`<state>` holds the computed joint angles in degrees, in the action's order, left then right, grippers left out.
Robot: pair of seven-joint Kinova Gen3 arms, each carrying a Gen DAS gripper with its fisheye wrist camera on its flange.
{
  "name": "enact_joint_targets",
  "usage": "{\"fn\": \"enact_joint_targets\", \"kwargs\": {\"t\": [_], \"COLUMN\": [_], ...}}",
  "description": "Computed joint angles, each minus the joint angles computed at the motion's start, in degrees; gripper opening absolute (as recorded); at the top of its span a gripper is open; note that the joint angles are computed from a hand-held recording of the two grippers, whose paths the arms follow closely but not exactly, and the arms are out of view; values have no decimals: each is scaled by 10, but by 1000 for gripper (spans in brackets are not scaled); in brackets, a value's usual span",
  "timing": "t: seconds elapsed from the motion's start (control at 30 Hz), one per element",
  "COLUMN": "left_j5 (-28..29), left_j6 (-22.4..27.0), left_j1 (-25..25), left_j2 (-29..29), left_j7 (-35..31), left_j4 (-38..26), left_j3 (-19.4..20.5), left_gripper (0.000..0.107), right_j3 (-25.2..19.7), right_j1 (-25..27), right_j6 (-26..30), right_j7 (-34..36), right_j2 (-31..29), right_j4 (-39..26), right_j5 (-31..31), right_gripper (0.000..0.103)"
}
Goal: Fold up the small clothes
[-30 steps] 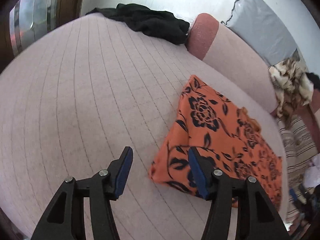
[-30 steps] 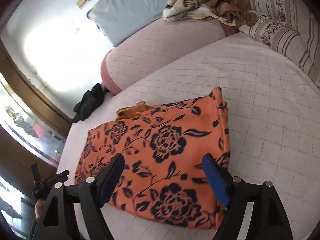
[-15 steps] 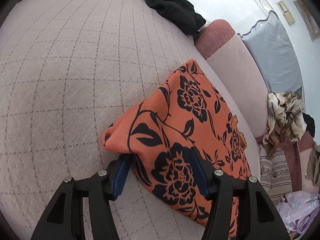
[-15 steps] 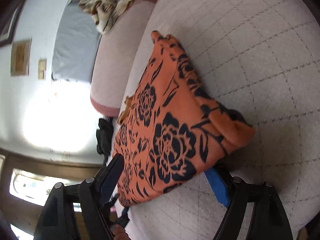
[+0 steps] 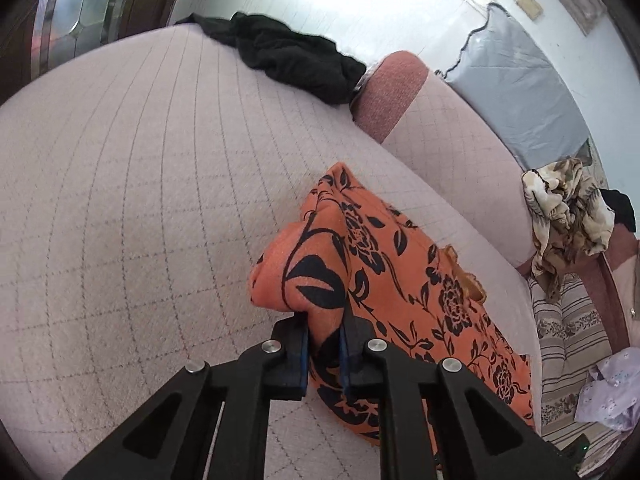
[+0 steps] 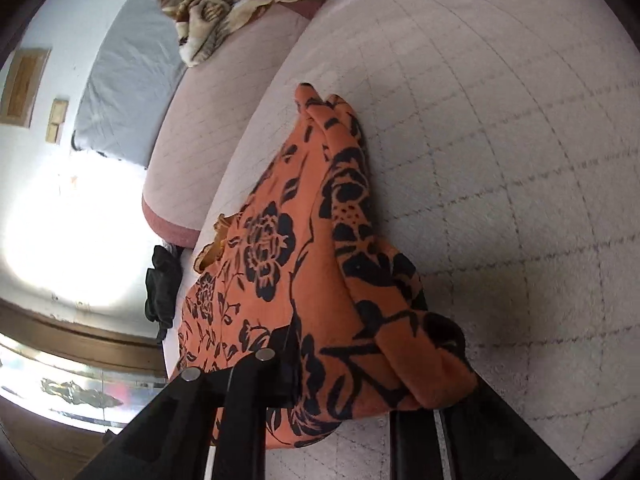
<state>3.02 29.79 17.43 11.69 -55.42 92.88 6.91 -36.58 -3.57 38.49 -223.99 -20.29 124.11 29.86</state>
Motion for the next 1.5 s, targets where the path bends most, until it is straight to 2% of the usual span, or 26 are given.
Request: {"fn": "enact_joint_targets", "kwargs": {"t": [0.1,0.17,0.23,0.3,0.37,0.4,0.43,0.5,0.53,0.57,0.63,0.73,0.8,0.87,0.93,1.0,1.07,1.13,1.23,1.27,1.3,1.33,1.4,1.5], "left_j5": [-66,-107,-126,-157,-154,-138,-115,-77,-70,-71,-98,-165,-211,-255,-267,-284,-305,-305,-302,-289,-269,-250,-239,-283], "left_j6": [-8,-11,5,37,63,62,51,42,45,50,71,92,119,137,154,150,145,124,82,65,58,60,92,132], "left_j1": [64,107,110,108,100,79,53,11,5,11,34,50,89,142,179,186,182,183,176,182,184,192,209,260], "left_j2": [-54,-92,-121,-122,-91,-80,-79,-93,-100,-107,-115,-127,-130,-119,-113,-126,-141,-156,-154,-147,-134,-114,-61,-38], "left_j7": [70,117,163,210,231,229,219,175,152,138,137,198,244,291,322,353,366,343,282,259,236,213,169,149], "left_j4": [27,53,82,103,117,131,142,144,138,133,120,121,122,119,114,121,126,128,128,127,122,115,96,79], "left_j3": [-42,-62,-41,-5,21,36,48,67,66,59,43,57,38,-1,-42,-53,-47,-47,-27,-30,-30,-35,-50,-78], "left_gripper": [12,12,12,13,14,16,22,24,26,27,30,35,46,48,48,48,48,48,50,51,58,64,64,64], "right_j3": [23,33,44,90,143,161,168,149,124,98,47,3,-4,16,44,80,94,68,29,21,22,28,41,74], "right_j1": [-37,-43,-59,-94,-126,-130,-130,-109,-89,-63,-10,60,62,22,-31,-67,-60,-19,40,46,44,39,35,34], "right_j6": [67,94,130,136,108,92,85,98,119,142,189,239,228,186,139,92,55,32,56,63,64,56,22,-13], "right_j7": [70,117,163,210,256,277,289,319,324,324,311,310,313,332,323,310,308,310,367,380,396,409,417,408], "right_j2": [-6,-23,-37,-47,-55,-54,-56,-75,-85,-99,-138,-200,-211,-188,-163,-117,-94,-111,-130,-129,-125,-123,-115,-109], "right_j4": [-41,-56,-66,-58,-27,-15,-4,-3,-10,-17,-28,-56,-70,-76,-63,-38,7,25,-3,-16,-26,-26,-6,39], "right_j5": [6,-12,-27,-53,-86,-110,-133,-170,-177,-188,-204,-203,-175,-153,-130,-135,-175,-206,-232,-227,-220,-218,-227,-278], "right_gripper": [18,17,17,18,22,23,28,40,64,79,79,78,78,78,80,80,80,80,80,80,80,80,84,83]}}
